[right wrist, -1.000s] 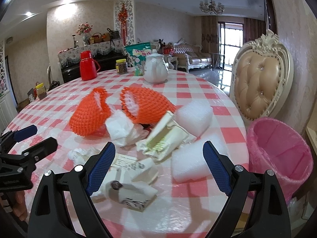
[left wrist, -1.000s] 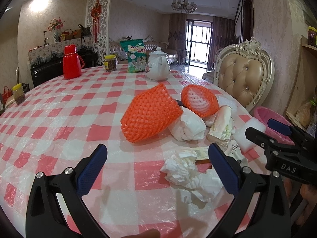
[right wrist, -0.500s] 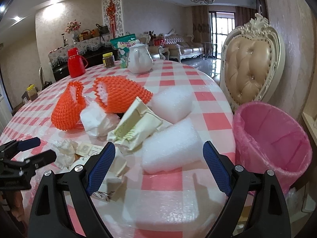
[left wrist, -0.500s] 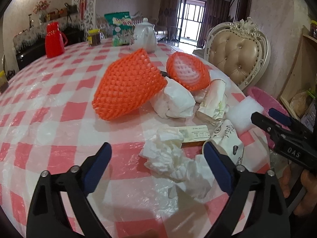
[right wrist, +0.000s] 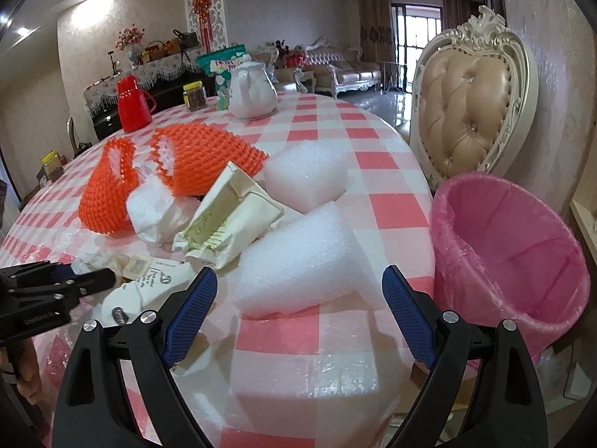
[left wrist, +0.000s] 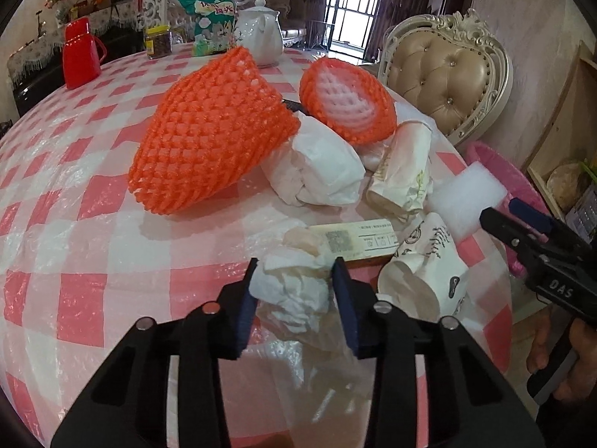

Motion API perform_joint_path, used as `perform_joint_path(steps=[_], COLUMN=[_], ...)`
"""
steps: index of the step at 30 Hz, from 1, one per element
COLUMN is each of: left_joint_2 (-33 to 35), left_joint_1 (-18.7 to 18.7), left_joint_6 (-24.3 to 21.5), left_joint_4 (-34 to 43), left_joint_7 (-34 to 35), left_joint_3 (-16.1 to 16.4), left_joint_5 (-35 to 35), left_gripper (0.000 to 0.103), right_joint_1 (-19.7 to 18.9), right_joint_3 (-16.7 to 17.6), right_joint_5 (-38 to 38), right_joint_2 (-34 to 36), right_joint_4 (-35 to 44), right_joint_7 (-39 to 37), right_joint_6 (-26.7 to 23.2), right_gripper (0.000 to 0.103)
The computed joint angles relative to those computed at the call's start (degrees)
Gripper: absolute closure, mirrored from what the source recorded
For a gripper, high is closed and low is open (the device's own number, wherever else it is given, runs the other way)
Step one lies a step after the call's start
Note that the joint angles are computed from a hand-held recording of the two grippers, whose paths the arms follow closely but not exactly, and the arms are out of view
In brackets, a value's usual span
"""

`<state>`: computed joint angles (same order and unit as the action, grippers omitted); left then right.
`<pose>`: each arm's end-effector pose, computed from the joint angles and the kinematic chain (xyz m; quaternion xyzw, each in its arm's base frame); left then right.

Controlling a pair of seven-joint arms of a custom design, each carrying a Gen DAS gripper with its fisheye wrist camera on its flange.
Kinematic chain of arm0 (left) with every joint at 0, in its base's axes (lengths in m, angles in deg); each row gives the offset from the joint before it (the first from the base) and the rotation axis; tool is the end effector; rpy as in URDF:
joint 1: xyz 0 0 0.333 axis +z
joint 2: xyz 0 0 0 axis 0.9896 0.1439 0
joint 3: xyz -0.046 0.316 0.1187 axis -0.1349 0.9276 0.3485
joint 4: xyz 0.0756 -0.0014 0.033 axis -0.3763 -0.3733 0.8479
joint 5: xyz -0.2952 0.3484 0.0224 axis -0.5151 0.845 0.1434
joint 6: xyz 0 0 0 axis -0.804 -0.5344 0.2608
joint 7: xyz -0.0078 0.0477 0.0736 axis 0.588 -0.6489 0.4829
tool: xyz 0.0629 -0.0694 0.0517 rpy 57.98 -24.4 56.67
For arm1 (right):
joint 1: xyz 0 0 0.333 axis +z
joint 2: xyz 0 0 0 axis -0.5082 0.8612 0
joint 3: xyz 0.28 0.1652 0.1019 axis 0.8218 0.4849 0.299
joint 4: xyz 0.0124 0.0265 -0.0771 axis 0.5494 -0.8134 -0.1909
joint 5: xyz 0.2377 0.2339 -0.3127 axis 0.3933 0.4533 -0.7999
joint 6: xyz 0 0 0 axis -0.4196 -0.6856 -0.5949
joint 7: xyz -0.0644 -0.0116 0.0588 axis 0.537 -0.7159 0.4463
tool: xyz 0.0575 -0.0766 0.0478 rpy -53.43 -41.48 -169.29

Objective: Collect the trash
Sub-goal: 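Grasp crumpled white tissue with left gripper while right gripper grasps white foam block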

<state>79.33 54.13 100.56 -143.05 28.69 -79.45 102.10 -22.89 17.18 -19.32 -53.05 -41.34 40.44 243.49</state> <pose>0.4892 -0.4359 0.3654 -0.7774 0.5213 -0.2500 0.2478 0.6102 0.3404 0.3709 -0.8005 0.4205 -0.1534 0.3986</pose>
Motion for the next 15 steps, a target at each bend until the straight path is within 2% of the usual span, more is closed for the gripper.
perform_joint_path(steps=[5, 7, 15], left_joint_2=[-1.3, -1.8, -3.8], left_joint_1=[0.2, 0.4, 1.3], left_joint_6=[0.1, -0.1, -1.0], left_joint_4=[-1.0, -1.3, -2.5], left_joint_7=[-1.6, -2.2, -3.5], left_joint_3=[0.1, 0.0, -0.7], left_joint_5=[1.1, 1.6, 2.4], left_gripper=[0.068, 0.068, 0.068], right_joint_1=[8.0, 10.4, 15.2], right_joint_3=[-9.5, -12.3, -18.2], right_joint_5=[-6.1, -8.8, -18.2], right_joint_2=[0.1, 0.4, 1.5], right_joint_4=[1.5, 2.0, 3.5], right_joint_7=[7.5, 10.3, 19.0], right_joint_6=[-3.1, -4.0, -6.8], right_gripper=[0.018, 0.018, 0.018])
